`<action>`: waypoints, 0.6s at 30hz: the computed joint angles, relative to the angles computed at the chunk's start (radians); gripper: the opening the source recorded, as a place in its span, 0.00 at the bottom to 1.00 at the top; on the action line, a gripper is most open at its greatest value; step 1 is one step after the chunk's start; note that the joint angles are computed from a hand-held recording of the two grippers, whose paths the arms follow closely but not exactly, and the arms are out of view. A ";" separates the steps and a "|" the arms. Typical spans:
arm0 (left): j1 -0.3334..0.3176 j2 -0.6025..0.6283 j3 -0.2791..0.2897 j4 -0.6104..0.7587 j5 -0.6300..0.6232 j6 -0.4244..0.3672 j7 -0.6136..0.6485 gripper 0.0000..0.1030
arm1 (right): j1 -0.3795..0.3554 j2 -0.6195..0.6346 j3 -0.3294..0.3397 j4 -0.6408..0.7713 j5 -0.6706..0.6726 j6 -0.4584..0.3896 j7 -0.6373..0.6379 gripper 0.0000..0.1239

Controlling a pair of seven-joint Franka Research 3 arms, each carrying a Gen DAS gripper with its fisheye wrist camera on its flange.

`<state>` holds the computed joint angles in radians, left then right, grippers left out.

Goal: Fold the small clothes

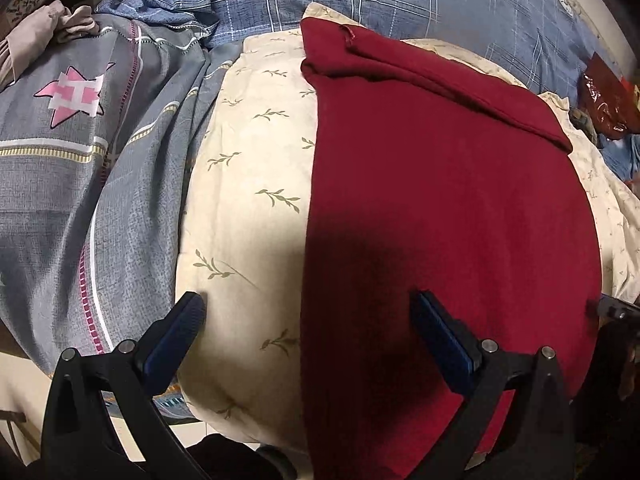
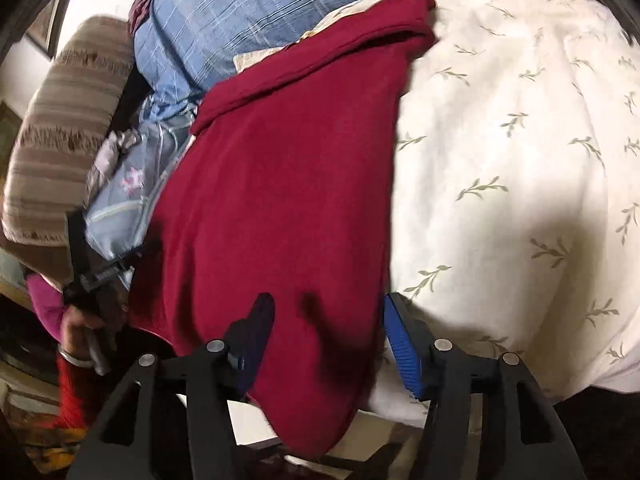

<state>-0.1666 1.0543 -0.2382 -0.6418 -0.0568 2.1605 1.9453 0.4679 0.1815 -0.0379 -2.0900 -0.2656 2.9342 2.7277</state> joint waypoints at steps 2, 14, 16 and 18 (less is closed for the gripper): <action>0.000 0.000 0.000 -0.001 0.001 0.000 0.002 1.00 | 0.025 0.016 -0.019 0.048 -0.079 -0.069 0.010 0.32; 0.003 -0.004 0.003 -0.013 0.009 -0.005 -0.004 1.00 | -0.036 -0.007 0.034 0.047 -0.066 -0.128 -0.064 0.07; 0.003 -0.024 0.005 -0.049 0.012 0.014 -0.002 1.00 | -0.044 -0.014 0.040 0.039 -0.047 -0.120 -0.093 0.07; 0.003 -0.027 0.005 -0.055 0.015 0.017 -0.003 1.00 | -0.044 -0.016 0.041 0.038 -0.027 -0.121 -0.090 0.13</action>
